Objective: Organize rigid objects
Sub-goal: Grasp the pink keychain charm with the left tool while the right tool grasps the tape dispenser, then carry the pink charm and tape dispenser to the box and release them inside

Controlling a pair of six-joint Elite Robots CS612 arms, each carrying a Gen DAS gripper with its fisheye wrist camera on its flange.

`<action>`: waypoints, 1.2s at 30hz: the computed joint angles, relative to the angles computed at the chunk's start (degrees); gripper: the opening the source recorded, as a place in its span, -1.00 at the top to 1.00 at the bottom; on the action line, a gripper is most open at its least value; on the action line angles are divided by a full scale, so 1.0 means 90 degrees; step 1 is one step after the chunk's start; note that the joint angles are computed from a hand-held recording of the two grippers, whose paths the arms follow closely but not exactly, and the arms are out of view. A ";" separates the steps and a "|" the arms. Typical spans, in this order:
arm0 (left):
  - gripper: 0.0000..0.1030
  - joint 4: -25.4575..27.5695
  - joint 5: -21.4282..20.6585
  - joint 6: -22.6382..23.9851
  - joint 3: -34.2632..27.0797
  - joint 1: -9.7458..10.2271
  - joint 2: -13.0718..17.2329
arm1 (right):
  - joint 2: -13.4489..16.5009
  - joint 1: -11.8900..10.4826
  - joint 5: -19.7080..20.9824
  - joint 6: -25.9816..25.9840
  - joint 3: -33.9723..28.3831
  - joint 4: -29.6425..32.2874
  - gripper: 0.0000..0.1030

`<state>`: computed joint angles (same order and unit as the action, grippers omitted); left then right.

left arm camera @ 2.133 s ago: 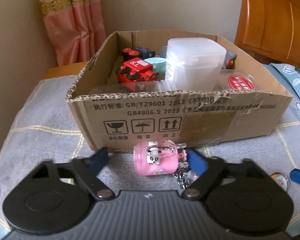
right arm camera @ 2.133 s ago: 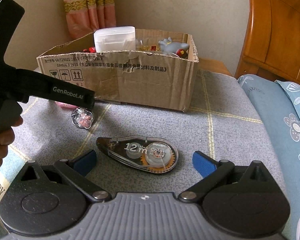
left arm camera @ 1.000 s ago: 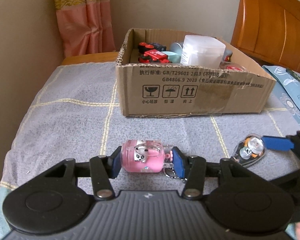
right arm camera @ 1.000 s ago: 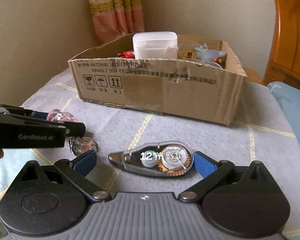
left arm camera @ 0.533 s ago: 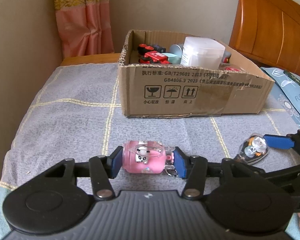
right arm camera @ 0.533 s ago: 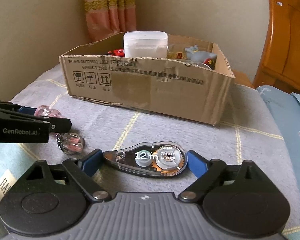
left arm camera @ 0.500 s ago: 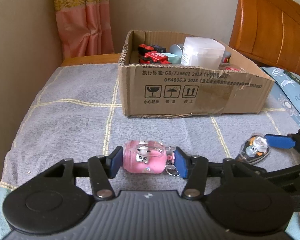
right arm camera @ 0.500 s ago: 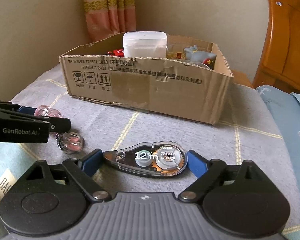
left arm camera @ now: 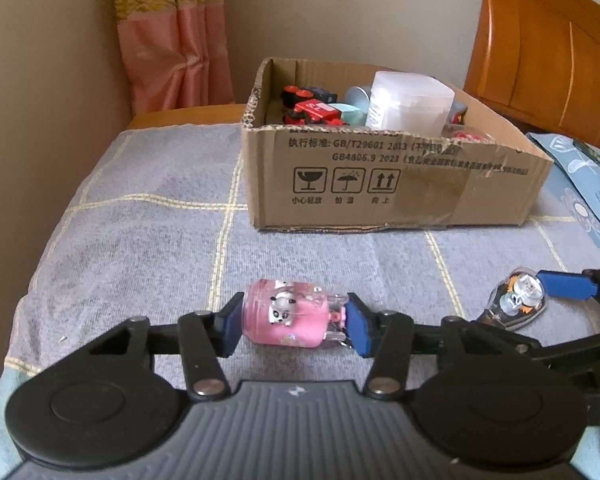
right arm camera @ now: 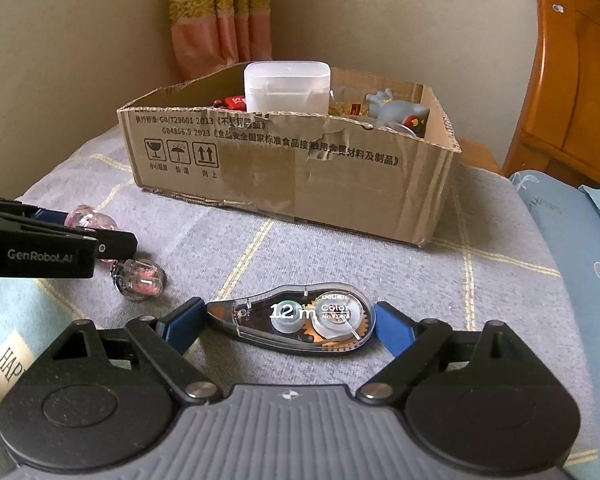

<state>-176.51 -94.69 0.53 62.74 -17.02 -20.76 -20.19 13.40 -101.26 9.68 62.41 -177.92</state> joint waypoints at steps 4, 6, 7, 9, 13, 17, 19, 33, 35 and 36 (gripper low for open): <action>0.01 0.0337 -0.0204 0.0240 -0.0004 0.0053 -0.0075 | -0.0128 -0.0055 0.0232 -0.0051 0.0134 0.0201 -0.80; 0.01 0.0546 -0.0317 0.0398 -0.0005 0.0084 -0.0128 | -0.0222 -0.0095 0.0395 -0.0084 0.0258 0.0230 -0.80; 0.01 0.0652 -0.0387 0.0523 -0.0005 0.0101 -0.0158 | -0.0283 -0.0120 0.0496 -0.0114 0.0344 0.0226 -0.80; 0.01 0.0800 -0.0444 0.0771 0.0011 0.0118 -0.0220 | -0.0401 -0.0169 0.0627 -0.0188 0.0505 0.0225 -0.80; 0.01 0.1057 -0.0599 0.1248 0.0050 0.0157 -0.0358 | -0.0599 -0.0260 0.0787 -0.0349 0.0732 0.0260 -0.80; 0.01 0.1385 -0.0789 0.1613 0.0027 0.0183 -0.0487 | -0.0761 -0.0331 0.0909 -0.0422 0.0893 0.0270 -0.80; 0.02 0.1487 -0.0820 0.1825 0.0012 0.0183 -0.0551 | -0.0818 -0.0348 0.0950 -0.0514 0.0936 0.0267 -0.80; 0.02 0.2139 -0.1282 0.2778 -0.0437 0.0088 -0.0808 | -0.0969 -0.0425 0.1162 -0.1016 0.0774 0.0370 -0.80; 0.02 0.2237 -0.1346 0.2829 -0.0618 0.0057 -0.0788 | -0.0974 -0.0435 0.1179 -0.1123 0.0707 0.0411 -0.80; 0.02 0.2308 -0.1390 0.2860 -0.0732 0.0043 -0.0768 | -0.0974 -0.0442 0.1184 -0.1196 0.0655 0.0454 -0.80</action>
